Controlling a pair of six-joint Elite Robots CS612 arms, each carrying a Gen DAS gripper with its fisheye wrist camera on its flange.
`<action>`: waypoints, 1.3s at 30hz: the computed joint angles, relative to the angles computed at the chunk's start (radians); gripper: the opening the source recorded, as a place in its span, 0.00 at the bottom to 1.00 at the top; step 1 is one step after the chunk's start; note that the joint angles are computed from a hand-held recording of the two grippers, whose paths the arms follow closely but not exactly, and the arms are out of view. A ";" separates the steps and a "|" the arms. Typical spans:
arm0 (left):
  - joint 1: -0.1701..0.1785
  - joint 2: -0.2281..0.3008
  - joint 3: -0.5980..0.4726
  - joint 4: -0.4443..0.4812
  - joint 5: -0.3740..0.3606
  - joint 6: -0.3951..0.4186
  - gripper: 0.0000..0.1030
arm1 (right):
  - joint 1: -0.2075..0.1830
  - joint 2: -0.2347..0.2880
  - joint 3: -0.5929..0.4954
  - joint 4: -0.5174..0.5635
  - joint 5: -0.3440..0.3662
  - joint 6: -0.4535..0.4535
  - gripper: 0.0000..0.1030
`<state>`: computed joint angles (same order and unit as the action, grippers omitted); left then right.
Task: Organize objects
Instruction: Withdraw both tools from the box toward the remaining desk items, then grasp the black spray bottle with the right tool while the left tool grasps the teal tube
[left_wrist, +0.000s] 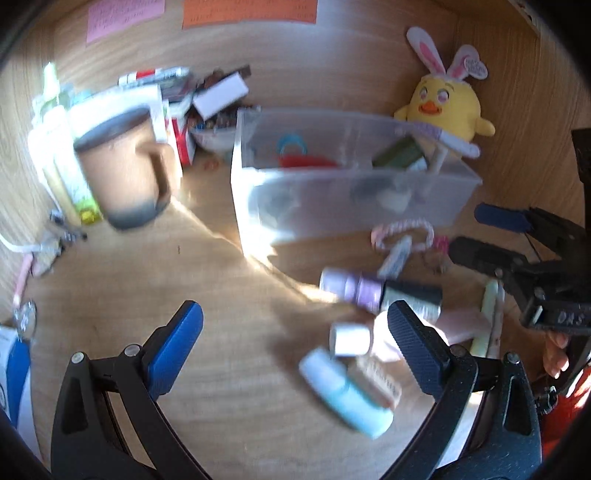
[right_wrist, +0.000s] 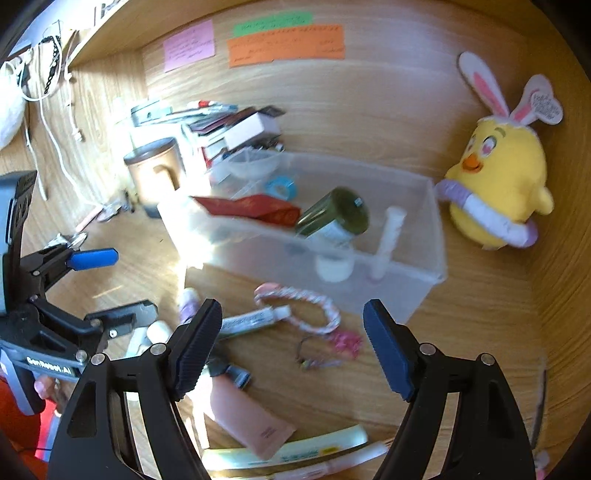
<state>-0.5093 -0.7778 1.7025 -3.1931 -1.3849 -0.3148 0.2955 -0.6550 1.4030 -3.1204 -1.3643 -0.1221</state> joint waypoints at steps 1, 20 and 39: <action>0.001 -0.004 0.011 0.003 -0.010 -0.004 0.98 | 0.001 0.001 0.000 0.005 0.004 -0.002 0.74; -0.001 -0.023 0.092 0.002 -0.102 0.083 0.98 | 0.030 0.021 -0.028 0.115 0.061 -0.080 0.56; -0.014 0.012 0.030 0.019 -0.064 0.136 0.83 | 0.018 0.018 -0.028 0.130 0.101 -0.057 0.23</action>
